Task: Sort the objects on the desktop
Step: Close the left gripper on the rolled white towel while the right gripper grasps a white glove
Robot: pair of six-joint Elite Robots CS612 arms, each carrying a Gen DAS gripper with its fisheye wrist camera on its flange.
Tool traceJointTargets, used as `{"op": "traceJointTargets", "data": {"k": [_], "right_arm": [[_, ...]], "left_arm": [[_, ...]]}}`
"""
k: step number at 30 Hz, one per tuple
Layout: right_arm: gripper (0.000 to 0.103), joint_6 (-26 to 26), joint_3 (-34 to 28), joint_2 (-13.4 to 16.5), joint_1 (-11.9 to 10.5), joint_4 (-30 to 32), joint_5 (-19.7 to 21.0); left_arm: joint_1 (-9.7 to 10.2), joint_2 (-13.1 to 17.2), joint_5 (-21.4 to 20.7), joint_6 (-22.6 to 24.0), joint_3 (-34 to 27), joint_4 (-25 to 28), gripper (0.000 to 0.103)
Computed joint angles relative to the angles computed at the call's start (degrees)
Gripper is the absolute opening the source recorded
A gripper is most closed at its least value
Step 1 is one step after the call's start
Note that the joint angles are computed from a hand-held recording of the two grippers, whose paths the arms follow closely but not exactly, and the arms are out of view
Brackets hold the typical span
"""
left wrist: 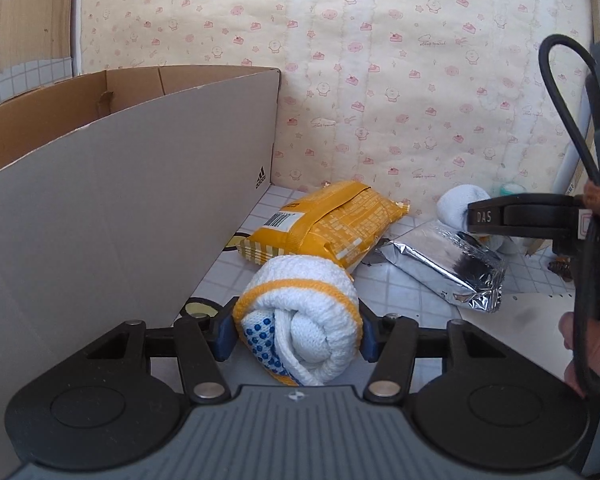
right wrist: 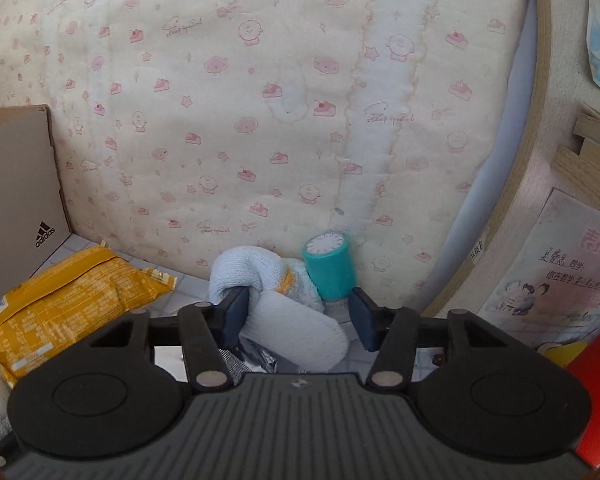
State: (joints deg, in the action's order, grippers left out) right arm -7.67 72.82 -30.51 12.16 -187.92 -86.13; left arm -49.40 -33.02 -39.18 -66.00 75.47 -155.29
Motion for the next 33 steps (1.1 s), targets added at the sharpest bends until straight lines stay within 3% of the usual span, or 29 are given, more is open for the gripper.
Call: {"op": "traceJointTargets", "data": {"k": [1,3,9,15,23,33], "right_arm": [[0.024,-0.2,0.5,0.0,-0.3,-1.3,0.6],[0.024,-0.7,0.8,-0.1,0.1,-1.4,-2.7],[0.023,1.5,2.8,-1.4,-1.0,-2.5,1.4],[0.023,2.2,7.7,-4.1,-1.5,-8.3,5.4],[0.023,0.5,14.9,-8.1,-2.0,-14.5,7.4],[0.023,0.6,21.5,-11.4,-1.8,-19.6,7.9]], "left_arm": [[0.00,0.1,0.0,0.1,-0.1,-0.1,0.058],[0.00,0.1,-0.1,0.2,0.1,-0.5,0.058],[-0.18,-0.1,0.8,0.6,0.3,-0.6,0.058],[-0.40,0.2,1.4,3.0,0.0,-2.5,0.058],[-1.12,-0.5,3.0,4.0,1.6,-5.1,0.057],[-3.46,-3.2,8.0,6.4,5.4,-9.9,0.057]]}}
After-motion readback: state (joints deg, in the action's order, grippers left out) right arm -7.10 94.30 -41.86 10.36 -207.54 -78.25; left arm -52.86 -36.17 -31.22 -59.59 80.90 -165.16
